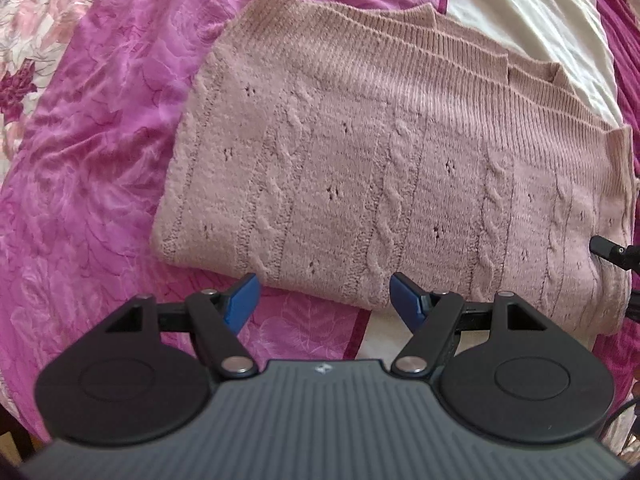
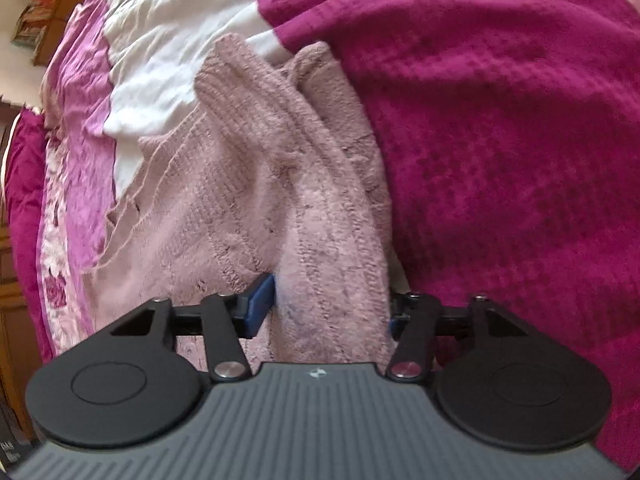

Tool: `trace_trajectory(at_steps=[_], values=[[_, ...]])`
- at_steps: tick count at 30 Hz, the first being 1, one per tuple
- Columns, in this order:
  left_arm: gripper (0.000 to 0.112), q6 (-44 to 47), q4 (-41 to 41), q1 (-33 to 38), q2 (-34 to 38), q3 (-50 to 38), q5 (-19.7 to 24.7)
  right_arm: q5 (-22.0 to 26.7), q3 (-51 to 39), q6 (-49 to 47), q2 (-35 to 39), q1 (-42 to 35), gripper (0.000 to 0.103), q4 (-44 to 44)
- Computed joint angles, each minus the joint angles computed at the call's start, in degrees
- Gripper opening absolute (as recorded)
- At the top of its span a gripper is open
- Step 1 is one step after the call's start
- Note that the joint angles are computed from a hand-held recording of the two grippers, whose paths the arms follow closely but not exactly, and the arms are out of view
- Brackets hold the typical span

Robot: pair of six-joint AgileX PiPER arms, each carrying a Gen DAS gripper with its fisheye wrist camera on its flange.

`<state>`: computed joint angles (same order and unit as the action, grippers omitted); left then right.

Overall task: Fold small clothes
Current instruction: 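Close the right gripper on the folded cardigan edge and lift it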

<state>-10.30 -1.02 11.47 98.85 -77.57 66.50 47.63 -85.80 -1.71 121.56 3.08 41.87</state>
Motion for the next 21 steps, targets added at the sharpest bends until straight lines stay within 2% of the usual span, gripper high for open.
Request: trace_trajectory(at_steps=[3,5,8,10,12,21], values=[[0.073,-0.58,0.56,0.11,-0.7,0.99,-0.41,-0.83,-0.07,1.89,-0.37,1.02,0.07,-1.49],[0.073,-0.83,0.67,0.49,-1.3,1.42,-0.11,-0.97,-0.92,4.38,-0.76,2.46,0.066,-5.38],[0.073,0.13,0.27,1.05,-2.32,1.85,0.09,-1.17,-0.45,5.52,-1.88,2.95,0.053,-7.72],[0.073,0.16,0.37,0.71,-2.84,2.08,0.06,-1.45,0.84,5.78,-2.85,1.97,0.039,-5.52],[0.073,0.28,0.16,0.47,-3.53,2.04,0.43,-1.9,2.32,5.29,-4.17,1.31,0.032,-3.82],[0.073,2.91,-0.01,0.99,-6.13,0.06,3.18,-2.84,4.12,3.1,-9.7,2.73,0.028,-0.25]])
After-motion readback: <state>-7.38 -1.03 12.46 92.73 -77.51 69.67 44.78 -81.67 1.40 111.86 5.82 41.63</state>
